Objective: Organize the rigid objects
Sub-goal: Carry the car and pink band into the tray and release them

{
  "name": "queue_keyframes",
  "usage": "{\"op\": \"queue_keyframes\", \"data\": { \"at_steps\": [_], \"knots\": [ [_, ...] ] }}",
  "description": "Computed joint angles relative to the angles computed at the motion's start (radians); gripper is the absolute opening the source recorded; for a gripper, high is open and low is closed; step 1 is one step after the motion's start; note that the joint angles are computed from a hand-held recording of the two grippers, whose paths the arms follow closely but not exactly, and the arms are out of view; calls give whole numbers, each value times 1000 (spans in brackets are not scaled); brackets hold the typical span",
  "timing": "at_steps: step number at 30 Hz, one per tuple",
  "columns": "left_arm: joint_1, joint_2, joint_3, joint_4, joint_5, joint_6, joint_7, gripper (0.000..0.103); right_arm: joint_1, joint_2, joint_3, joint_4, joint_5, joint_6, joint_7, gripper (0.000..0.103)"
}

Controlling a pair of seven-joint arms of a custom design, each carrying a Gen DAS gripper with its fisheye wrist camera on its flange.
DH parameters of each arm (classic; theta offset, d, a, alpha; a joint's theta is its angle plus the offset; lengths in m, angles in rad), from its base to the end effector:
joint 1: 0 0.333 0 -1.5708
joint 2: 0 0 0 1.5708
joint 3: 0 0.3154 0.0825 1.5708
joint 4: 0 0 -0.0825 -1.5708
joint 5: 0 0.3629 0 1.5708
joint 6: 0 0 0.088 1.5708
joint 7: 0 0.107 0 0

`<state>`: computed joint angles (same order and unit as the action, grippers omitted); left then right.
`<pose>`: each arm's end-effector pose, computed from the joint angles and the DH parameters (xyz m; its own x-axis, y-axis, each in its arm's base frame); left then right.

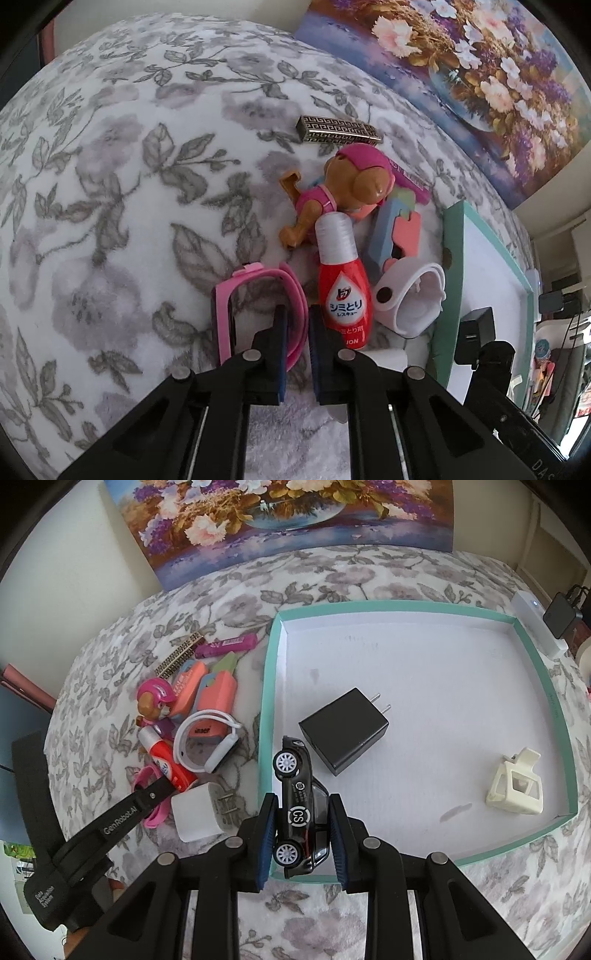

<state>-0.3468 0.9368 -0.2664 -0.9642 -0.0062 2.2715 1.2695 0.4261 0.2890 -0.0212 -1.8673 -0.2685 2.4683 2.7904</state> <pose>0.6963 -0.3805 0.3590 -0.1987 -0.9272 0.3174 -0.9520 0.1057 -0.2874 0.5817 0.2510 0.4052 -0.5531 -0.8118 -0.1871 -0.7509 0.5831 -0.3102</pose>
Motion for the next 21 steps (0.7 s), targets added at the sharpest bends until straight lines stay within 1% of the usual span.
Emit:
{"op": "queue_keyframes", "data": {
  "at_steps": [6,9,13,15,21],
  "knots": [
    [-43,20,34,51,64,-32,4,11,-1,6,2,1,14,0,-8,29],
    [-47,24,35,58,73,-34,6,9,0,6,0,2,14,1,-7,29],
    [-39,3,32,27,74,-22,5,8,2,4,-3,-2,10,10,-2,29],
    [-30,-19,29,-6,69,3,0,7,2,-3,-4,-7,6,13,2,29],
    [4,-108,14,-126,53,125,-22,7,6,-28,-9,-23,-37,25,43,29]
  ]
}}
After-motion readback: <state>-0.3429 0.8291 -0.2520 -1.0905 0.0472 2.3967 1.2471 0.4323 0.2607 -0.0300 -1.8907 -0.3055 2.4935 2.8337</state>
